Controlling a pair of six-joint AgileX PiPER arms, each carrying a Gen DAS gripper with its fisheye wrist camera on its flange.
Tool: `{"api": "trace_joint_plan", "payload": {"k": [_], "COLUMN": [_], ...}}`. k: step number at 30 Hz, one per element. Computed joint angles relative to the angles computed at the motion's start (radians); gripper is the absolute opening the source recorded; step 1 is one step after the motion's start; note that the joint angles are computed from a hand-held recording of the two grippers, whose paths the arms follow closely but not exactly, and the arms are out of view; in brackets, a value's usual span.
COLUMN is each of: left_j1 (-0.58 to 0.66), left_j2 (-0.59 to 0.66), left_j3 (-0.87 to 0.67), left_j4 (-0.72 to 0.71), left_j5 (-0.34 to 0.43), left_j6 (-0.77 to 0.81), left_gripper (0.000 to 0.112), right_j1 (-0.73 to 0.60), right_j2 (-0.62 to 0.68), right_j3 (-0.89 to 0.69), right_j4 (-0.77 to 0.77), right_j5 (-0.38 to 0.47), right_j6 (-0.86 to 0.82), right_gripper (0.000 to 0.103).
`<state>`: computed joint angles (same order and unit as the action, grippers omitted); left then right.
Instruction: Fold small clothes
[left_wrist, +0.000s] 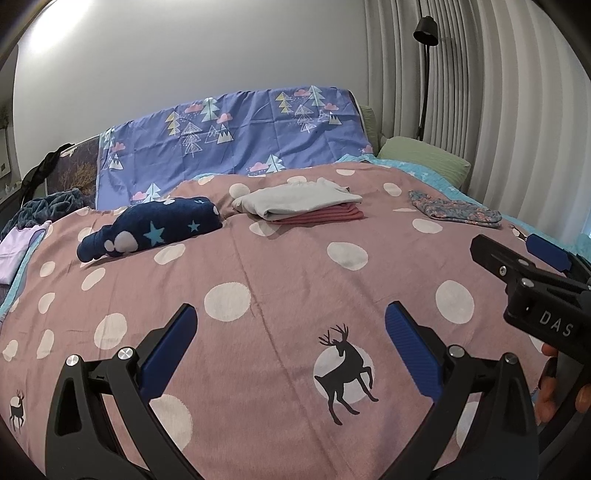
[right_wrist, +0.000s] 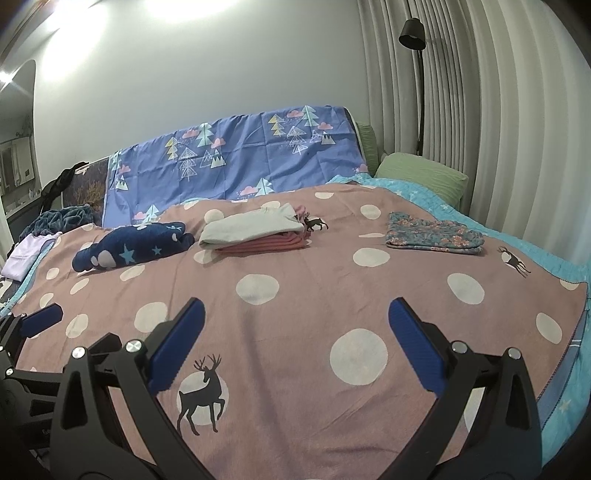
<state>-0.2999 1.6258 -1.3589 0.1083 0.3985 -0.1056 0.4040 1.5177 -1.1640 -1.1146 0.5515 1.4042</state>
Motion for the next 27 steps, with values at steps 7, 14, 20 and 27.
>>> {"api": "trace_joint_plan", "payload": {"k": [7, 14, 20, 27], "left_j1": [0.002, 0.002, -0.001, -0.001], "left_j2": [0.003, 0.008, 0.018, 0.019], "left_j3": [0.0, 0.002, -0.005, -0.007], "left_j4": [-0.005, -0.006, 0.01, 0.008], "left_j5": [0.002, 0.002, 0.008, 0.008], "left_j6": [0.005, 0.006, -0.01, -0.01], "left_gripper": [0.102, 0.102, 0.102, 0.102], "right_j1": [-0.002, -0.001, -0.005, -0.005], "right_j2": [0.003, 0.008, 0.012, 0.012], "right_j3": [0.0, 0.001, 0.0, -0.002], "right_j4": [0.001, -0.001, 0.003, 0.007], "right_j5": [-0.007, -0.009, -0.014, -0.013], "right_j6": [-0.005, -0.004, -0.01, -0.014], "right_gripper": [0.101, 0.101, 0.101, 0.101]}}
